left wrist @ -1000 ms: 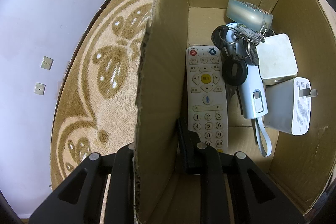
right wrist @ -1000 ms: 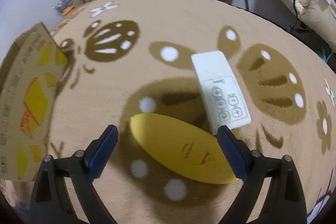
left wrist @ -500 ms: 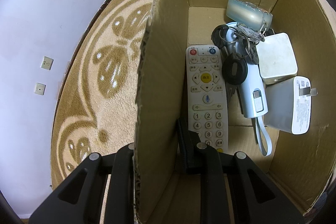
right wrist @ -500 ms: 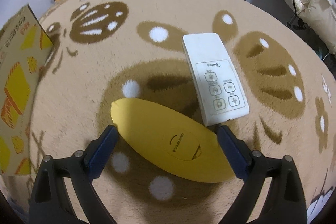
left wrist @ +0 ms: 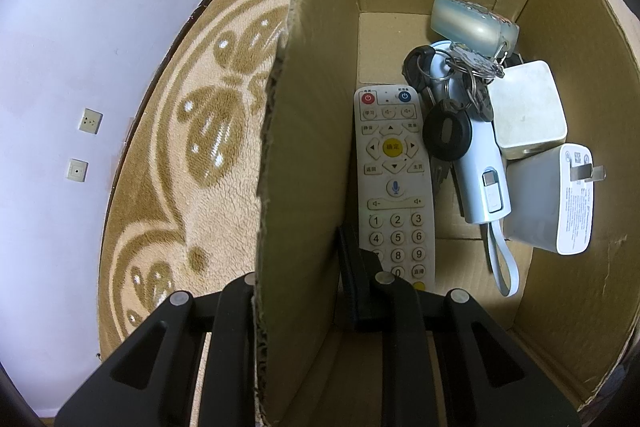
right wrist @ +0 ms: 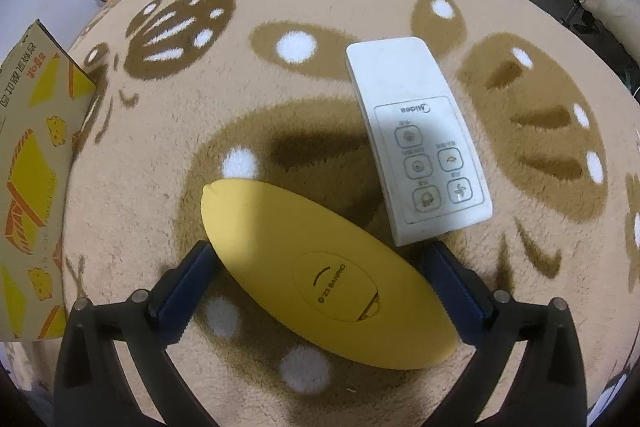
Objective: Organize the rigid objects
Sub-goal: 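Return the right tool to the rug and grasp the yellow oval fan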
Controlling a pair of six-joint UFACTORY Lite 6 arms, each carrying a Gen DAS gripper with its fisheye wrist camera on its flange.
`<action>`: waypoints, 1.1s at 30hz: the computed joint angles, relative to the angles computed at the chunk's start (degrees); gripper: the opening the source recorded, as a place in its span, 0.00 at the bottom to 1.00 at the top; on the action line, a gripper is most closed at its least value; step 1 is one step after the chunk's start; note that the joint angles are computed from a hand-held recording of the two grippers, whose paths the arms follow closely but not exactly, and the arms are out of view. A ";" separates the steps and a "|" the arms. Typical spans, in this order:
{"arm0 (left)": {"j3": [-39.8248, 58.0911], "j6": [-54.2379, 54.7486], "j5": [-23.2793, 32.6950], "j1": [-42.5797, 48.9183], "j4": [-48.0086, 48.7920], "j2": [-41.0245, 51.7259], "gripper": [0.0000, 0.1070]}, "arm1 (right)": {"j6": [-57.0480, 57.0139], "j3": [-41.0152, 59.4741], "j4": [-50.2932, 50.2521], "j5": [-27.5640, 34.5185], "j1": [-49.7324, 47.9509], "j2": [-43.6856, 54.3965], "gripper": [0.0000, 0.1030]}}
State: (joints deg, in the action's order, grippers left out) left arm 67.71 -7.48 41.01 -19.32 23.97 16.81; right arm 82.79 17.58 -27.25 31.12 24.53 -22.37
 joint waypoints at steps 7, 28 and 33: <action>0.02 -0.03 0.01 -0.02 0.04 0.02 0.19 | -6.20 -0.02 5.50 1.29 -0.16 -2.08 0.83; 0.11 0.14 -0.05 0.13 0.12 0.14 0.19 | 16.85 8.53 -9.24 4.21 11.01 4.02 0.58; 0.09 0.07 -0.06 0.10 0.18 0.13 0.19 | 19.70 9.52 -10.65 6.97 14.11 3.04 0.58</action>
